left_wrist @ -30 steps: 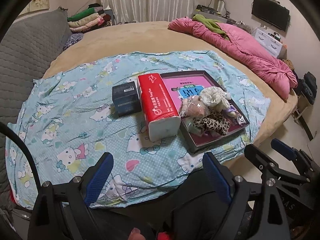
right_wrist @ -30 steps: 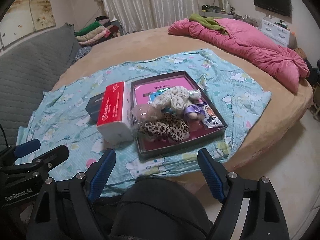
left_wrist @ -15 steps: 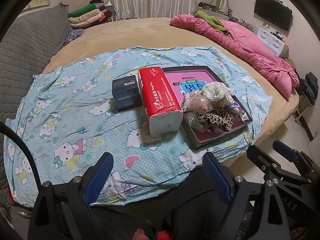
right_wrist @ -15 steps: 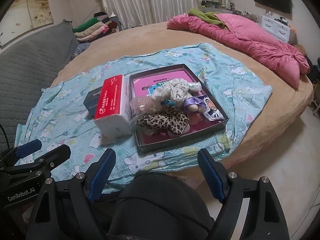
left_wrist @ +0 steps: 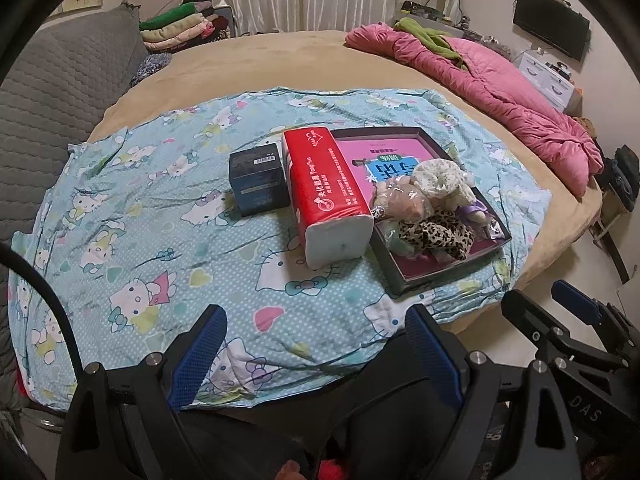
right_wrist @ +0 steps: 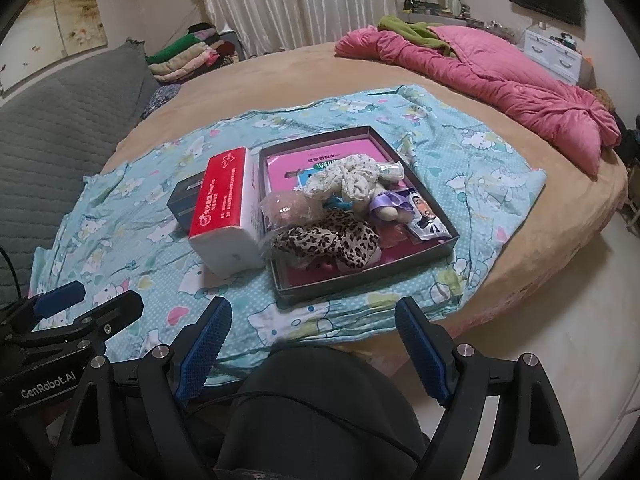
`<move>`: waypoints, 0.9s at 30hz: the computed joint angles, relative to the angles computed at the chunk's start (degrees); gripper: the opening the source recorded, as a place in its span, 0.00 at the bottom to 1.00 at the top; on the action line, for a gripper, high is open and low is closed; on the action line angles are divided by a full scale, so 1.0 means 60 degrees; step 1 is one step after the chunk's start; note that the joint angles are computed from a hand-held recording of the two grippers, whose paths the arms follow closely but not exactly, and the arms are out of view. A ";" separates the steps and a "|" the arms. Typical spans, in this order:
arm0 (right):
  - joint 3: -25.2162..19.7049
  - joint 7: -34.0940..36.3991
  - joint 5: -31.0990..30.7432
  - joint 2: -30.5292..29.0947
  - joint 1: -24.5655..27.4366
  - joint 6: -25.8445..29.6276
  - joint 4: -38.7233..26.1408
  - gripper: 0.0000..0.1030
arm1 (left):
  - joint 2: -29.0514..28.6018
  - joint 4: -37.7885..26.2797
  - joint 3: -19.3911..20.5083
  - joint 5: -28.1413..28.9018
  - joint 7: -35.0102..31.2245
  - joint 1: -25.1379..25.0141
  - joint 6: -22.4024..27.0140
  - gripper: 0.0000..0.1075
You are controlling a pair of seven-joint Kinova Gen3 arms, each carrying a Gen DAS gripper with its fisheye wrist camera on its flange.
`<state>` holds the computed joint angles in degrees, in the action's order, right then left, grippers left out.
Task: Organize soft objects
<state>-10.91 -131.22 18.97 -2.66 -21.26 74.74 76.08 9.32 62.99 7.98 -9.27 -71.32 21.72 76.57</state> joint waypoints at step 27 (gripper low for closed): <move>0.0030 -0.0048 0.0107 0.0101 -0.0065 0.0092 0.0019 0.82 | 0.0247 -0.0052 -0.0063 -0.0251 0.0129 0.0153 0.0120 0.84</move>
